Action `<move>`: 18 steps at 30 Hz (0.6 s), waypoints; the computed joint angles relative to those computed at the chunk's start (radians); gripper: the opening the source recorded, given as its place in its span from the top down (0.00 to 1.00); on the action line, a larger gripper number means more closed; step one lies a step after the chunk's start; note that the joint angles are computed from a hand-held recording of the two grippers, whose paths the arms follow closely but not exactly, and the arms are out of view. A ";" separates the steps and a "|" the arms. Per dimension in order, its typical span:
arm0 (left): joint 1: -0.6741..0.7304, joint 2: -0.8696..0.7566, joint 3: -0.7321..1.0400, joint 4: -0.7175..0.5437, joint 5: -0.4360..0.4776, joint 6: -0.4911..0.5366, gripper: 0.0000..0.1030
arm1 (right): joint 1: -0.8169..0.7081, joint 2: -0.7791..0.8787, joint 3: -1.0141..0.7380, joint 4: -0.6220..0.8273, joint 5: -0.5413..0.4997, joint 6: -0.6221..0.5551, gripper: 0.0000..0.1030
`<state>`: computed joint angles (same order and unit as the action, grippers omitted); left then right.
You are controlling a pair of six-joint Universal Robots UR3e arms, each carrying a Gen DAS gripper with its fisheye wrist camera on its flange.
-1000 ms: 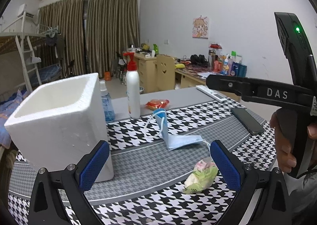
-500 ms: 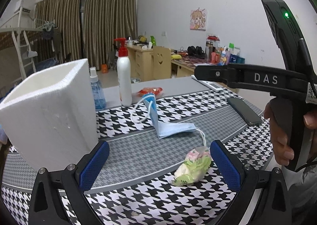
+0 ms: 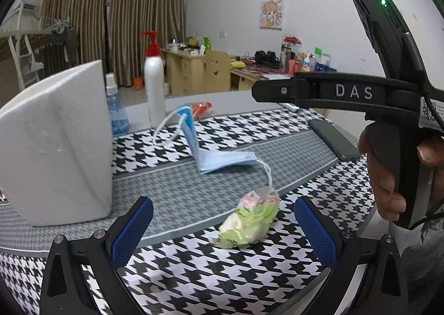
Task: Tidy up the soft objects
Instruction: 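Approach the green snack bag and blue mask with both tools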
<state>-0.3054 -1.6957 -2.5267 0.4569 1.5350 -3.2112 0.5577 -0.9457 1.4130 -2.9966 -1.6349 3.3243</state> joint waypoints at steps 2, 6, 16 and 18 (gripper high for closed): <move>-0.007 -0.017 0.013 -0.010 -0.006 -0.005 0.01 | -0.008 0.002 0.005 0.003 0.011 -0.009 0.11; -0.007 -0.061 0.043 -0.032 -0.031 -0.014 0.02 | -0.028 0.008 0.004 0.029 0.055 -0.026 0.11; -0.007 -0.124 0.104 -0.102 -0.058 -0.015 0.14 | -0.063 0.030 -0.025 0.091 0.115 -0.051 0.11; -0.008 -0.127 0.113 -0.120 -0.063 -0.007 0.18 | -0.065 0.038 -0.035 0.101 0.120 -0.053 0.11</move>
<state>-0.3133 -1.8222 -2.4137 0.3372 1.4721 -3.2185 0.4922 -0.9077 1.3778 -2.8952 -1.5153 3.2716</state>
